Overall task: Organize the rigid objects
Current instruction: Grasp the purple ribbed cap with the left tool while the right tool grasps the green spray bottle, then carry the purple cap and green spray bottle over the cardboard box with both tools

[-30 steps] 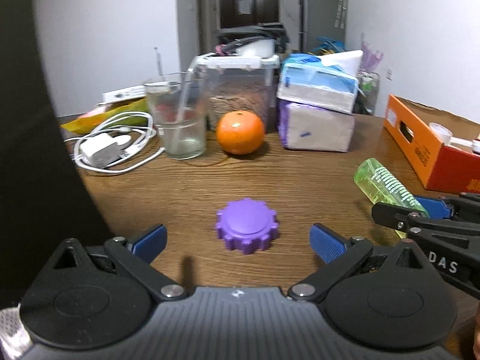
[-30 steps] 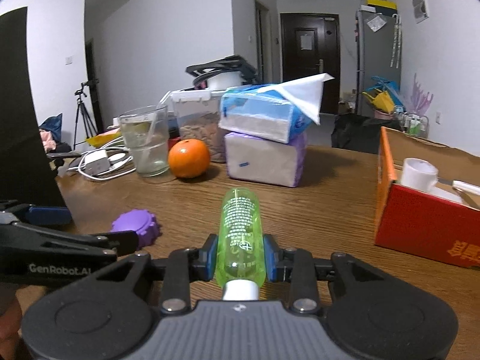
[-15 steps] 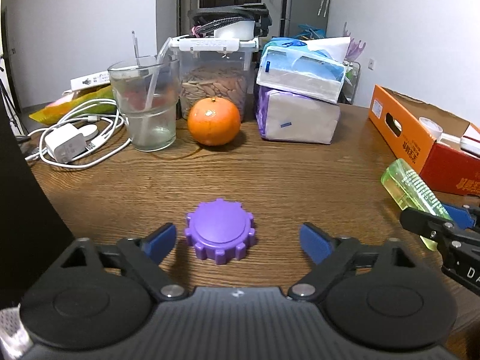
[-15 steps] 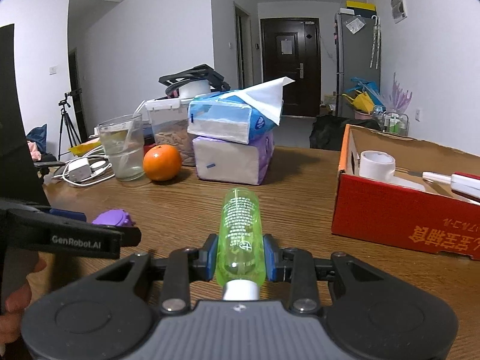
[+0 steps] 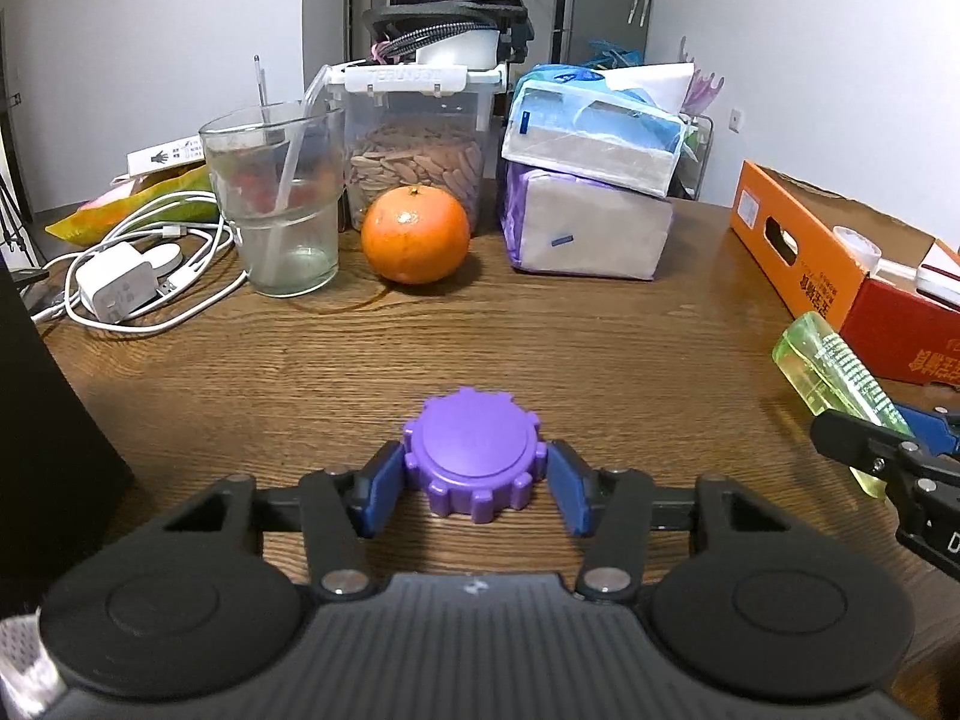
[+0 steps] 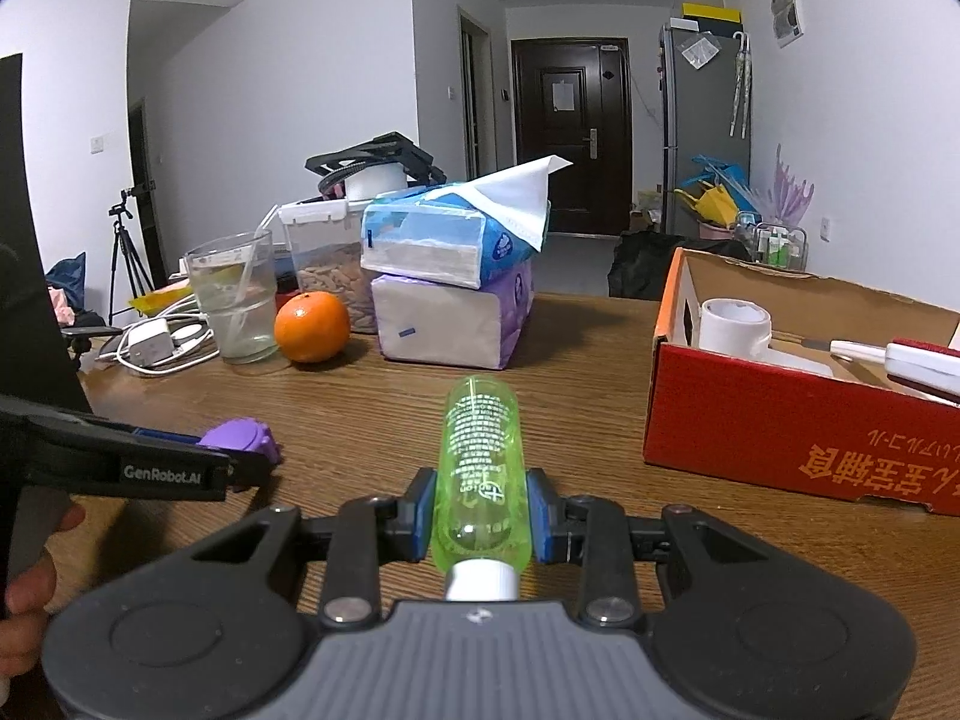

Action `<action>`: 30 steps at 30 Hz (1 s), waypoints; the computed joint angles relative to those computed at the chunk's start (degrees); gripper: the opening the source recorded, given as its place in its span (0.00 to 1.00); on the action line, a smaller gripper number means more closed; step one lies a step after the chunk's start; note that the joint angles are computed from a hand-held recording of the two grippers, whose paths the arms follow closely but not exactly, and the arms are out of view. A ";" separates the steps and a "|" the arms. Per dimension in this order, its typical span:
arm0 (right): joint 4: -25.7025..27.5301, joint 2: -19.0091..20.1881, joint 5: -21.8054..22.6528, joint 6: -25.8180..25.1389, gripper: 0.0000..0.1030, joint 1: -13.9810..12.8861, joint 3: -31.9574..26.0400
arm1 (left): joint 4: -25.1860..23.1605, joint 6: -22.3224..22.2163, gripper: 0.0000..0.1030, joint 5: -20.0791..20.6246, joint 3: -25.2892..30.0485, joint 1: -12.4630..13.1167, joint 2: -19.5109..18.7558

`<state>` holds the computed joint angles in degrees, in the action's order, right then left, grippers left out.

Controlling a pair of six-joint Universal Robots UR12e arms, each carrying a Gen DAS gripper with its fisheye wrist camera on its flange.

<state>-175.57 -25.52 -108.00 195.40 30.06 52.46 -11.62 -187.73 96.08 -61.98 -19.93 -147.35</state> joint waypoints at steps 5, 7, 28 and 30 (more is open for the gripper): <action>-0.42 -0.03 0.06 0.01 0.29 -0.02 0.13 | 1.72 1.04 0.52 1.16 -0.49 -0.43 0.12; -0.71 -0.10 0.08 0.02 0.29 -0.01 0.29 | 2.46 1.30 0.52 1.45 -0.73 -0.56 0.18; -8.73 -3.52 0.62 -0.08 0.29 -0.21 7.70 | 8.21 -1.46 0.52 5.56 -4.41 -3.32 1.91; -9.91 -4.15 0.59 -0.05 0.29 -0.28 9.00 | 8.46 -1.72 0.52 5.84 -4.71 -3.68 2.06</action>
<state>-185.48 -29.66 -107.41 195.35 29.78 61.47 -3.16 -189.45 101.92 -66.68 -23.61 -145.28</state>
